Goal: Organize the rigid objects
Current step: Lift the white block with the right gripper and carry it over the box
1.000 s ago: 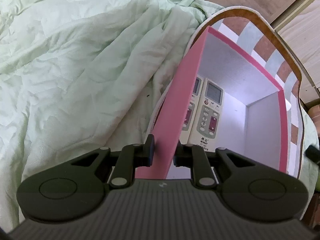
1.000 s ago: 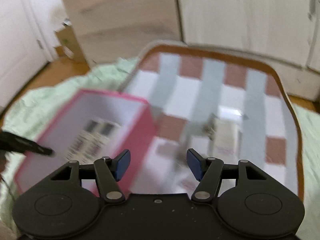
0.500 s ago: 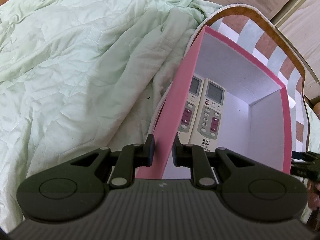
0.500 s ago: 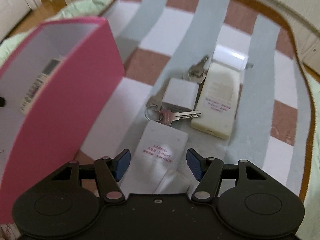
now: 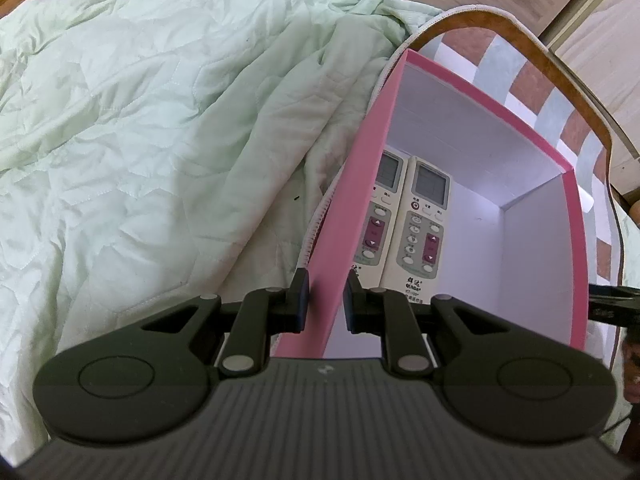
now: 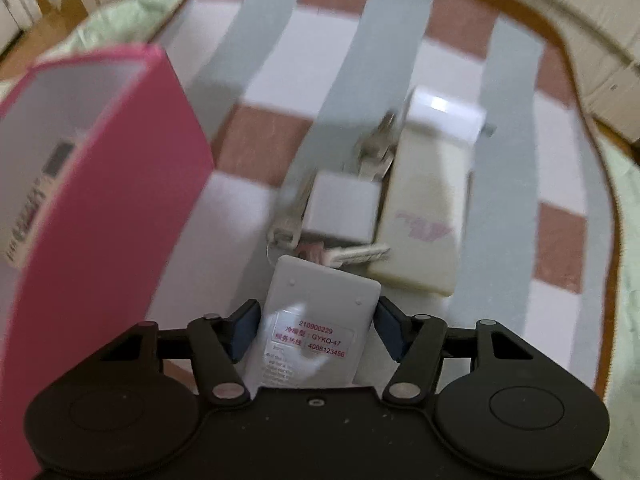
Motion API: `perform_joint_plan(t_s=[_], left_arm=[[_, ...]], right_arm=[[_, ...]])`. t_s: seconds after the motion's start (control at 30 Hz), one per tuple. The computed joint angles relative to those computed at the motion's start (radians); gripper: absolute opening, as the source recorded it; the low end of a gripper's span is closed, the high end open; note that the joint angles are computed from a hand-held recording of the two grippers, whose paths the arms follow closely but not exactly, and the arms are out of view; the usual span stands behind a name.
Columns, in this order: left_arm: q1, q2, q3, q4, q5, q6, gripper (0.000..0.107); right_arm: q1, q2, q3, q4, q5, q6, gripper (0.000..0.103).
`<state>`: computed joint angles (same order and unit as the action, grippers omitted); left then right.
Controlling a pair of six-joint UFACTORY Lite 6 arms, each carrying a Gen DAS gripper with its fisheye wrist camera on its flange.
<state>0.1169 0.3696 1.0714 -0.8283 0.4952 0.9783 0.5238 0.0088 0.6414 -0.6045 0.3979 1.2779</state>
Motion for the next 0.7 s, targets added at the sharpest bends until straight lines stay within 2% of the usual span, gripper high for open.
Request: perform_joint_plan(t_s=[0.13, 0.23, 0.47, 0.7], left_arm=[[0.000, 0.001, 0.000, -0.003, 0.000, 0.003, 0.016], [0.003, 0.006, 0.004, -0.010, 0.004, 0.008, 0.016], [0.005, 0.013, 0.005, -0.016, -0.002, 0.013, 0.016], [0.014, 0.028, 0.020, -0.019, 0.011, 0.015, 0.016]], right_arm=[[0.064, -0.171, -0.081, -0.143, 0.050, 0.217, 0.065], [0.129, -0.247, -0.100, -0.223, 0.129, 0.345, 0.065], [0.242, -0.319, -0.089, -0.235, 0.256, 0.415, 0.057], [0.322, -0.344, -0.022, -0.257, 0.359, 0.454, 0.056]])
